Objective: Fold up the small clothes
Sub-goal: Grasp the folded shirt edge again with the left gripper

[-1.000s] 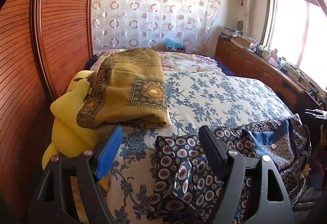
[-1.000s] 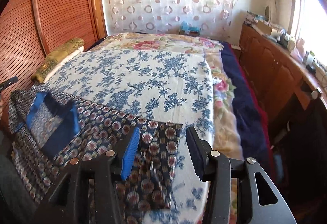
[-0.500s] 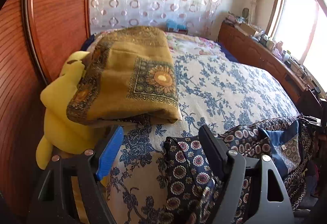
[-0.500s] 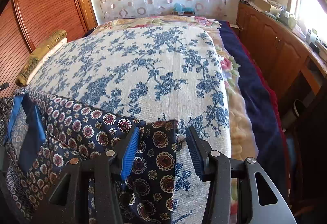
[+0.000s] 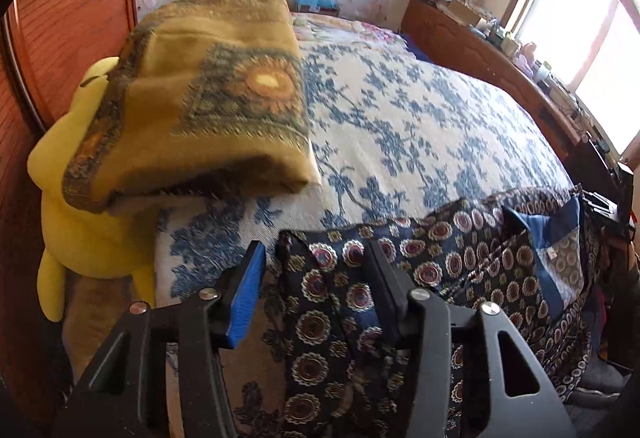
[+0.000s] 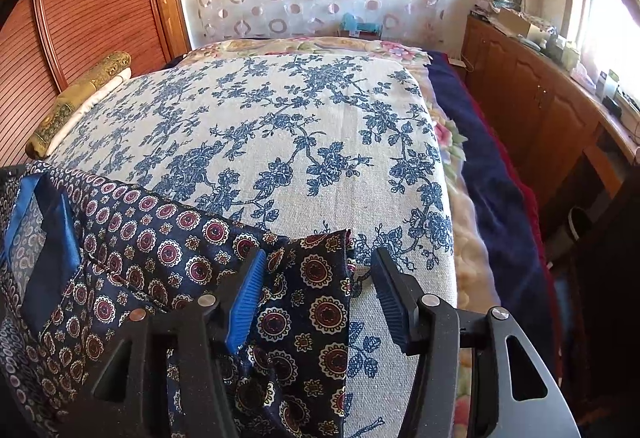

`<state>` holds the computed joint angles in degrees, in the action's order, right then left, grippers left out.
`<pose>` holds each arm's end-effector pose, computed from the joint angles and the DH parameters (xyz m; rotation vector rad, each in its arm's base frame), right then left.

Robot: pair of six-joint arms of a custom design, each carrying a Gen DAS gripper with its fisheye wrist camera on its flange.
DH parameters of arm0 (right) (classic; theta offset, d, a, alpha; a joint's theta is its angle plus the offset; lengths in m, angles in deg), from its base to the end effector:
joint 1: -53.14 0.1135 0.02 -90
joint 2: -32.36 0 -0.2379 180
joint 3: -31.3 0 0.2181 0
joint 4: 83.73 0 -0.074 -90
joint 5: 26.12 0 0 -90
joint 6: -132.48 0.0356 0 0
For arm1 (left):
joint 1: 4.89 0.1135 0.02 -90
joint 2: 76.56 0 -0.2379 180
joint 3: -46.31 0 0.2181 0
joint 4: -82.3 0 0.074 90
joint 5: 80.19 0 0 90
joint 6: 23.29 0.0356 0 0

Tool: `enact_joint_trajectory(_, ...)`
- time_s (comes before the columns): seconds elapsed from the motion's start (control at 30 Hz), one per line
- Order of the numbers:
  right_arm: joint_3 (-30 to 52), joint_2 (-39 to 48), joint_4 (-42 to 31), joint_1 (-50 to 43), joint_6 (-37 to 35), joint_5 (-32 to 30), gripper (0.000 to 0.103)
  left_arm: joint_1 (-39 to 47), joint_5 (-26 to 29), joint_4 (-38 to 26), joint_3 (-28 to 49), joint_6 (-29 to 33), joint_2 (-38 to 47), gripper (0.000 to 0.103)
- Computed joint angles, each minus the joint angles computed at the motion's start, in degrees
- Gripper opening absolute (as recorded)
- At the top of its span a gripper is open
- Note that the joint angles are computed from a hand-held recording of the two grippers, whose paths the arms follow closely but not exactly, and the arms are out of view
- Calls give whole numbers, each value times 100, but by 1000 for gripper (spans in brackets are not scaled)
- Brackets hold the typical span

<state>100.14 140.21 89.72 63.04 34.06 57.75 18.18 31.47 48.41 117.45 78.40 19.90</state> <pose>0.3333 0.0620 0.1246 -0.4274 2.3256 0.1390 0.2800 0.1050 0.1646 -0.1173 2.5107 -0.2518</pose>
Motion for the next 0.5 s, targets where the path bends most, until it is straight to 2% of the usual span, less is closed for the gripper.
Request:
enact_joint_trajectory(0.23,49,41,-18,-75,20,-128,56,-70,68,72,-128,7,-23,44)
enact_joint_trajectory(0.5,322,82,-458,86,-161,69,55,-68,36,312,-296,-102,-225,12)
